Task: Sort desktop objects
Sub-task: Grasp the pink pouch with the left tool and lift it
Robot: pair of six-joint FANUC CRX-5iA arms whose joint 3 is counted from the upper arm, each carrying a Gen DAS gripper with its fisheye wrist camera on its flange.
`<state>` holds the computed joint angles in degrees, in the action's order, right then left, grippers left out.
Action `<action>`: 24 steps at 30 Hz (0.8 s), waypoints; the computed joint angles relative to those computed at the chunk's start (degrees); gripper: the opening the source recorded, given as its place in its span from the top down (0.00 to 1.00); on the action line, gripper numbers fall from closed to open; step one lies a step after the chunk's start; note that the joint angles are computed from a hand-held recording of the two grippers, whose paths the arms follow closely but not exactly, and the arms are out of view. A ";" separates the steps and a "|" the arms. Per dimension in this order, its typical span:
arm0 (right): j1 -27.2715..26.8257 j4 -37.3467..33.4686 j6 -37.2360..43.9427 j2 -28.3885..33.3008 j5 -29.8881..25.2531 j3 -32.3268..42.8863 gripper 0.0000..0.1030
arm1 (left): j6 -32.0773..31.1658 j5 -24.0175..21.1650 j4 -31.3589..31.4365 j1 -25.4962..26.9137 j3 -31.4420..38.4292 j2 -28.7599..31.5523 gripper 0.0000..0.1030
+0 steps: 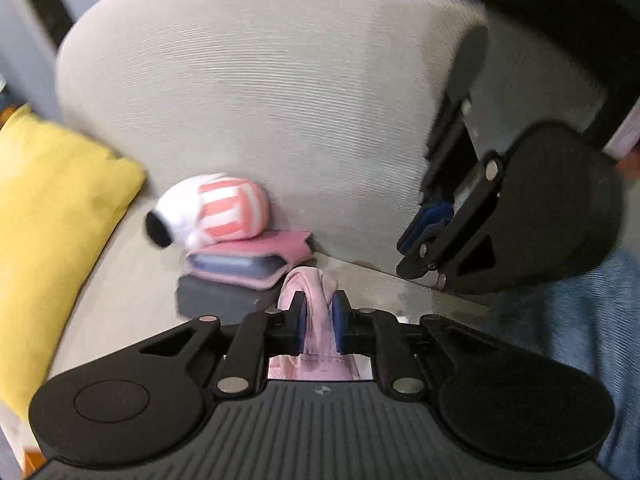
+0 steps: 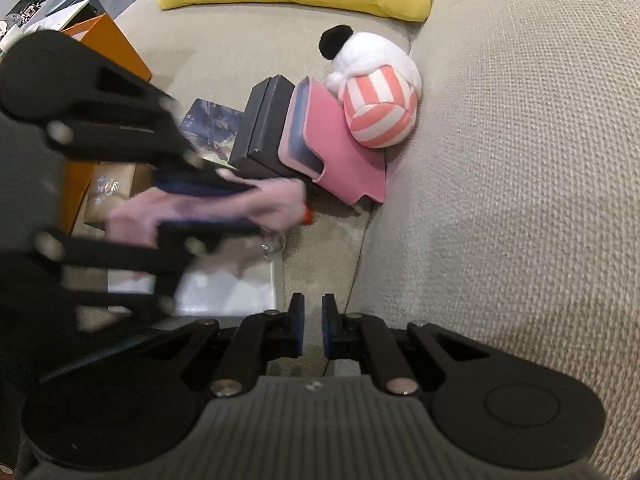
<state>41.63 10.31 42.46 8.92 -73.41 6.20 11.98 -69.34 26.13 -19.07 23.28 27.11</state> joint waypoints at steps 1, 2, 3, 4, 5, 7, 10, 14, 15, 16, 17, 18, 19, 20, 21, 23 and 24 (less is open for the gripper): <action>0.14 0.22 -0.33 -0.17 0.66 -0.41 0.88 | 0.71 -0.50 0.48 0.71 -0.02 -0.19 0.86; 0.17 0.21 -0.57 -0.24 1.41 -0.68 0.88 | 1.52 -1.00 1.01 1.55 0.06 -0.30 0.86; 0.31 0.27 -0.83 -0.38 2.24 -1.02 0.88 | 2.04 -1.51 1.70 2.39 0.38 -0.19 0.86; 0.60 0.69 -1.10 -0.46 3.34 -1.45 0.88 | 2.27 -1.88 2.92 3.42 0.33 -0.19 0.87; 0.96 1.35 -1.25 -0.43 4.31 -1.76 0.88 | 2.78 -2.35 4.05 4.37 0.21 -0.32 0.87; 1.08 2.74 -0.75 -0.24 6.92 -2.21 0.88 | 4.77 -2.87 5.12 5.56 0.18 -0.70 0.87; 1.68 4.41 -1.05 0.42 11.30 -2.48 0.88 | 9.02 -5.57 5.12 6.53 5.08 1.87 0.87; 1.95 5.56 -0.98 1.46 16.47 -2.43 0.88 | 10.64 -7.20 5.57 8.42 5.67 1.93 0.87; 2.09 5.49 -0.69 1.85 17.57 -2.15 0.88 | 10.78 -7.82 5.98 8.94 5.85 2.09 0.87; 2.19 5.33 -0.32 2.30 18.66 -1.77 0.88 | 10.88 -8.29 6.41 9.32 5.89 2.24 0.87; 2.39 5.34 -0.23 3.21 19.46 -1.09 0.88 | 10.93 -8.22 6.96 9.72 5.64 2.15 0.87; 2.45 5.19 0.06 3.86 19.71 -0.38 0.89 | 10.65 -7.07 7.62 10.04 4.61 1.56 0.87; 2.78 5.09 0.28 4.42 19.17 0.55 0.89 | 10.08 -5.66 8.23 10.20 3.56 0.86 0.87; 2.88 5.02 0.85 5.47 18.23 1.94 0.89 | 9.37 -4.52 8.98 10.26 2.90 0.42 0.87; 3.07 5.47 1.11 6.05 17.32 2.85 0.89 | 8.88 -3.84 9.96 10.22 2.64 0.30 0.87; 3.52 7.72 0.61 6.54 16.09 3.43 0.89 | 8.47 -3.61 12.51 10.03 2.68 0.79 0.88; 3.55 8.61 0.09 6.50 15.83 3.45 0.89 | 7.98 -3.35 14.07 9.96 2.15 0.89 0.88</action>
